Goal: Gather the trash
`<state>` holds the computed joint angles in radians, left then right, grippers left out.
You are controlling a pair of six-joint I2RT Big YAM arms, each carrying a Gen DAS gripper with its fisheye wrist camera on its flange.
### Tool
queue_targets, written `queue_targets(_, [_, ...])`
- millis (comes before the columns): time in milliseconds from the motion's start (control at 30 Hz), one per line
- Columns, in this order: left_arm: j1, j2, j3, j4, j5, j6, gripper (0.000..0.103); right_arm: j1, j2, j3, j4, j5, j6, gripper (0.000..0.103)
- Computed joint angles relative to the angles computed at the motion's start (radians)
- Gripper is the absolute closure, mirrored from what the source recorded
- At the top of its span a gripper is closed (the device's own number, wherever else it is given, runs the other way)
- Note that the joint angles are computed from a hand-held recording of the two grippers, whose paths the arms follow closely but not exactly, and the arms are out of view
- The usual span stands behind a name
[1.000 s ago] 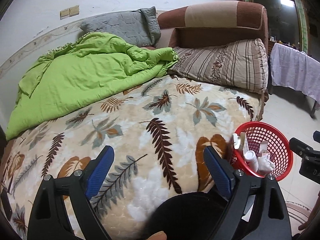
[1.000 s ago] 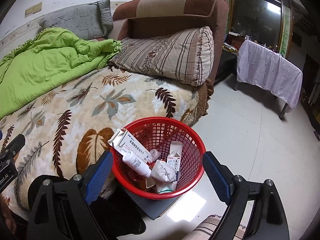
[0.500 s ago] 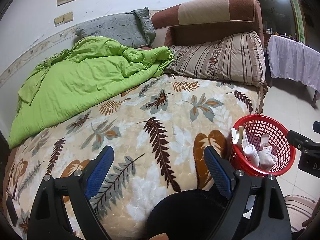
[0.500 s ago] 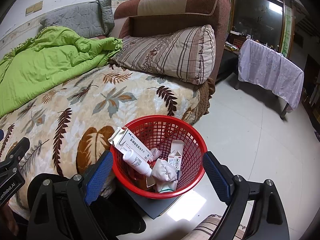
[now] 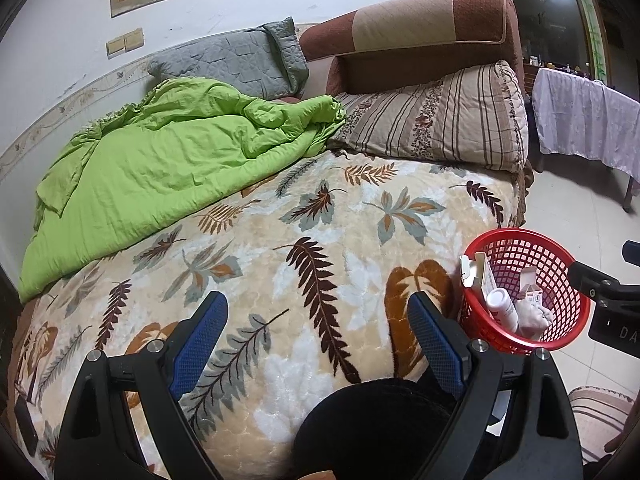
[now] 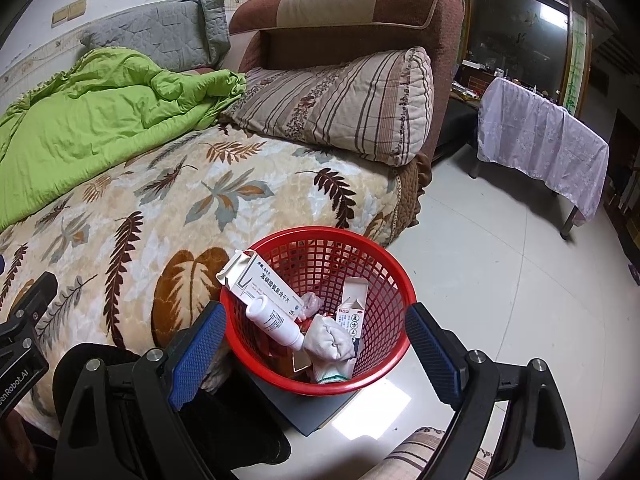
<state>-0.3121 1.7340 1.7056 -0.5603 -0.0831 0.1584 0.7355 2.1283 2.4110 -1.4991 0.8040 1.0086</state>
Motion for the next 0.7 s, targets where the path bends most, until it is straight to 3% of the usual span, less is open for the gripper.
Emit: queue_targets(700, [0.003,0.001,0.005,-0.005,0.001,0.003,0.012,-0.002,0.005,0.006,0.000,-0.008,-0.007,0.010])
